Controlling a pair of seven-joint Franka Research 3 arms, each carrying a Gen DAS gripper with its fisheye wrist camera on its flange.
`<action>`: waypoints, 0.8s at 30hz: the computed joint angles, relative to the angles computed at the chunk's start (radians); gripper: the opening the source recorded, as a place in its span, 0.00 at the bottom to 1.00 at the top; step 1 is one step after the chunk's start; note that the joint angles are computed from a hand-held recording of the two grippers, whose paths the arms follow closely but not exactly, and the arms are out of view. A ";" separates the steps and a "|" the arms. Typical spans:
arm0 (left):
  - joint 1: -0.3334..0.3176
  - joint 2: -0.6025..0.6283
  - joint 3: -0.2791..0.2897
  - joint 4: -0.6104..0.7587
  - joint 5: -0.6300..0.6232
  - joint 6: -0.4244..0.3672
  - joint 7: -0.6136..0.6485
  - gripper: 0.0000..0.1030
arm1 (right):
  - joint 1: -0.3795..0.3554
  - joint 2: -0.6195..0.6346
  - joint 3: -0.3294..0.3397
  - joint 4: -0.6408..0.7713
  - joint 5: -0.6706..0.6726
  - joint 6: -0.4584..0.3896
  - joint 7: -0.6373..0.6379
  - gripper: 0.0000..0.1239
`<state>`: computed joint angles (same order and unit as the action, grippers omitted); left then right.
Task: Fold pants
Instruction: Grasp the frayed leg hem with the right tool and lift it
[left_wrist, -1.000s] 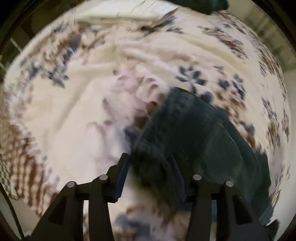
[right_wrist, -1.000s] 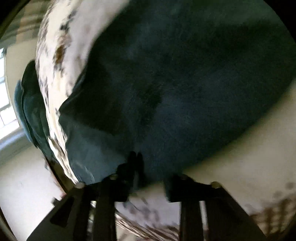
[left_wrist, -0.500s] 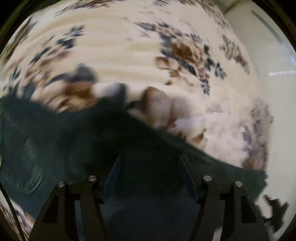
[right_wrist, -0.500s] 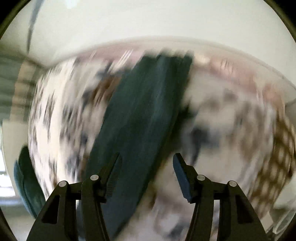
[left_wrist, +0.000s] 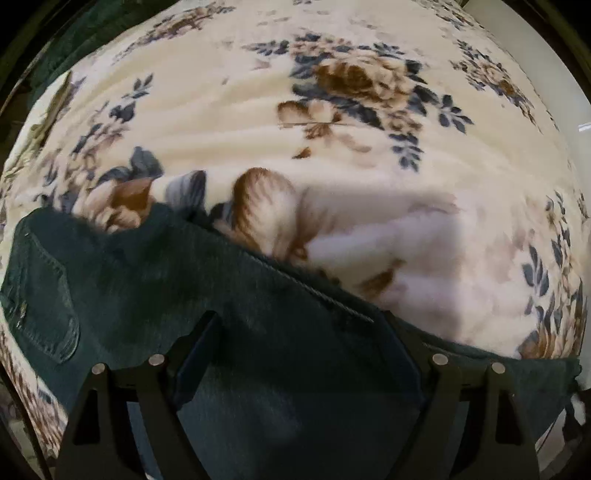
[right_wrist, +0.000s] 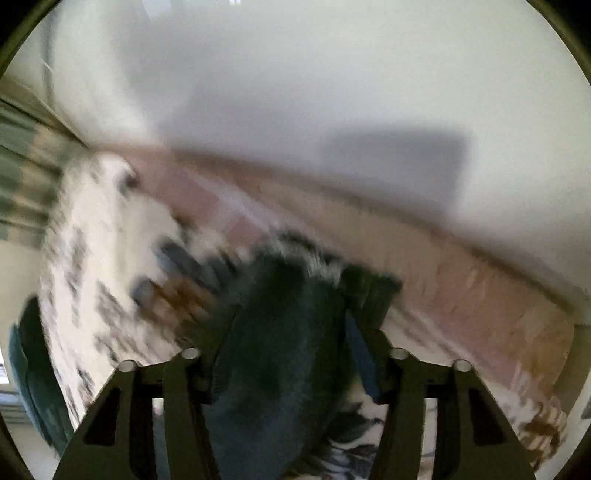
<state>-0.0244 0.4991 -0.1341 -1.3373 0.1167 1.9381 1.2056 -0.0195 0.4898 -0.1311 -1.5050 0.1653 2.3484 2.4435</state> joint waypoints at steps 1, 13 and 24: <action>-0.005 -0.010 0.000 -0.007 0.005 0.002 -0.006 0.81 | -0.013 0.034 0.009 0.042 0.011 -0.049 -0.019 0.07; -0.047 -0.079 -0.019 -0.118 0.017 0.069 -0.033 0.82 | -0.046 0.056 0.023 0.071 -0.050 -0.078 -0.145 0.07; -0.037 -0.112 -0.075 -0.138 -0.194 0.069 0.057 0.83 | -0.157 -0.070 0.076 -0.202 0.394 0.117 -0.287 0.58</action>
